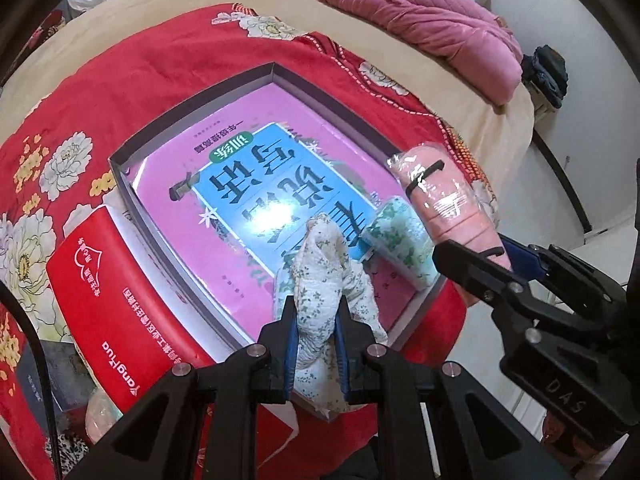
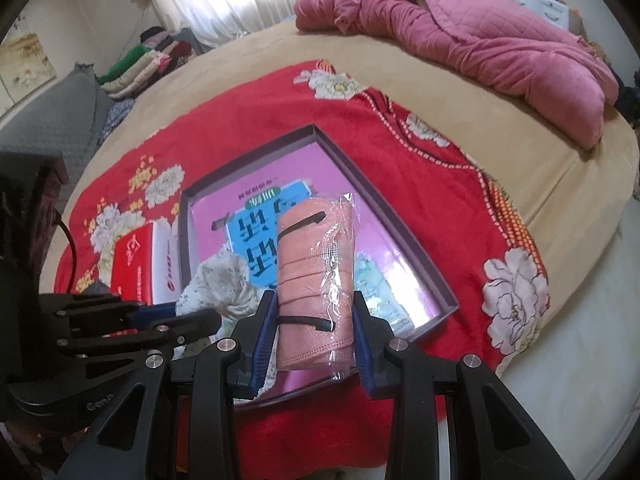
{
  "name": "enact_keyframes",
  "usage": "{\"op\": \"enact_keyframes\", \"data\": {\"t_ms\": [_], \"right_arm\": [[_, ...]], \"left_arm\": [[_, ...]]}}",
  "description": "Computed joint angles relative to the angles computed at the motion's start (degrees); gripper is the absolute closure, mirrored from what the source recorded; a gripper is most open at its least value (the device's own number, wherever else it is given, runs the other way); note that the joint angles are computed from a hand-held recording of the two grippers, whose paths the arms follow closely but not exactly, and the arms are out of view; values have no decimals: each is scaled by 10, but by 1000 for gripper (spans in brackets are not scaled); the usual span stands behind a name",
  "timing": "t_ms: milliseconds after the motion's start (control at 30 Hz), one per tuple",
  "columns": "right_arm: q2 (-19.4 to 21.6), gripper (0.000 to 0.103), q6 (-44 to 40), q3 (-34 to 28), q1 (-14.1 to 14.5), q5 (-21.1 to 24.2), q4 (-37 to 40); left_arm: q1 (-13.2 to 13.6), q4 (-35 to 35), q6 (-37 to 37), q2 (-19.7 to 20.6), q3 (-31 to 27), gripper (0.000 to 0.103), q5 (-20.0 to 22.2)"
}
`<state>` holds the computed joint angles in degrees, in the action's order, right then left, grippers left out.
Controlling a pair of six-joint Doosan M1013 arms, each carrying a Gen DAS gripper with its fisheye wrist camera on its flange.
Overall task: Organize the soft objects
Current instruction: 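Lower the scrunchie into the tray with the left tool while the right tool lowers the towel roll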
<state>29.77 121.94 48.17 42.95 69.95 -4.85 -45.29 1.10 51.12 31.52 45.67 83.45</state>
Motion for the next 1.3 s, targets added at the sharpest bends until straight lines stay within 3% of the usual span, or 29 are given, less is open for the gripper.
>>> {"op": "enact_keyframes", "data": {"t_ms": [367,600,933,1067,1300], "right_arm": [[11,67,-10,0,-1,19,11],[16,67,-15,0,-1,25,19],[22,67,-16,-2,1,29,27],[29,67,-18,-8,3,32,29],[36,65,-18,-10,5,41,31]], "left_arm": [[4,0,5,13,-12,85,28],[9,-9,-3,12,-10,71,29],[10,-3,-7,-3,0,68,9],[9,1,-7,-10,3,57,-1],[7,8,-10,-19,8,57,-8]]}}
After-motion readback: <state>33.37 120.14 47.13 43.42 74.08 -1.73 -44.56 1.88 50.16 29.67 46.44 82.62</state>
